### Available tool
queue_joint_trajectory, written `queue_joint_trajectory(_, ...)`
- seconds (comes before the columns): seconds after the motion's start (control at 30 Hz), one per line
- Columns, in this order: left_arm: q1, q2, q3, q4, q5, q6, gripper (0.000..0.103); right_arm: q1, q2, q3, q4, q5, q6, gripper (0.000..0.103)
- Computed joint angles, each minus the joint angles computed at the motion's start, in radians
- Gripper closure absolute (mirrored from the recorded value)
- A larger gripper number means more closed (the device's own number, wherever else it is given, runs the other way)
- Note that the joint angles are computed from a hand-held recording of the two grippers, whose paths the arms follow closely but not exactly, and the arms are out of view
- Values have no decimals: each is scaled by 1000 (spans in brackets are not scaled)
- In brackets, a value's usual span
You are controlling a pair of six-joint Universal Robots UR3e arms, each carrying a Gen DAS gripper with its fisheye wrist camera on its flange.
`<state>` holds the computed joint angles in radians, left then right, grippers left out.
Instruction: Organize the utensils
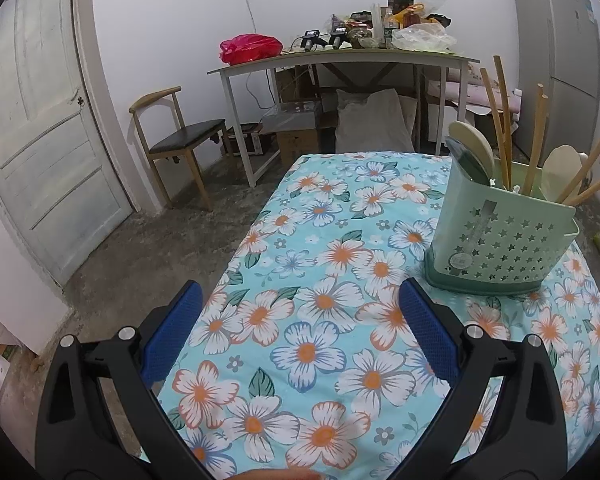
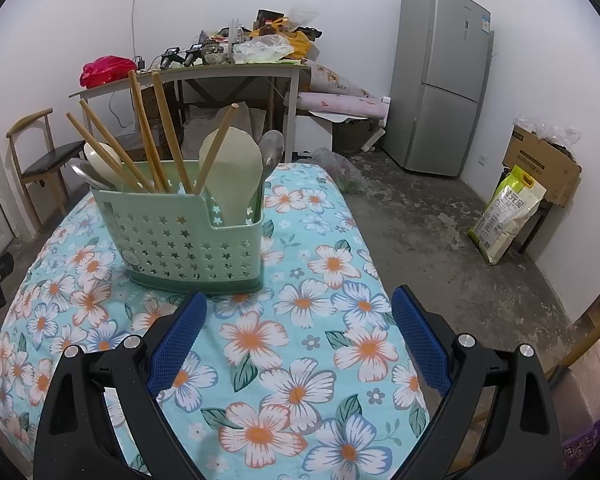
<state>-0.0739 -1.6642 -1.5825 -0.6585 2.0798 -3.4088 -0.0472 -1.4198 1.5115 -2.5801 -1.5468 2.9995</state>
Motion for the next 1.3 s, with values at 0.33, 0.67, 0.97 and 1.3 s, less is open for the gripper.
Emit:
queue_joint_trajectory(0.33,1,-7,10,-23,-4,-10,8,4,0,-2,5,-2,2,12)
queue_joint_trajectory(0.67,7,-9,7,-25,-14,-9,8,4,3,-9,10,-2,4,12)
queue_joint_trajectory(0.97,9,-10,5,-25,-17,-6,8,4,6,-15,14,-5,5,12)
queue_joint_trajectory(1.3,9,-19,5,-20,-15,-14,8,3,4,-15,16,-3,5,12)
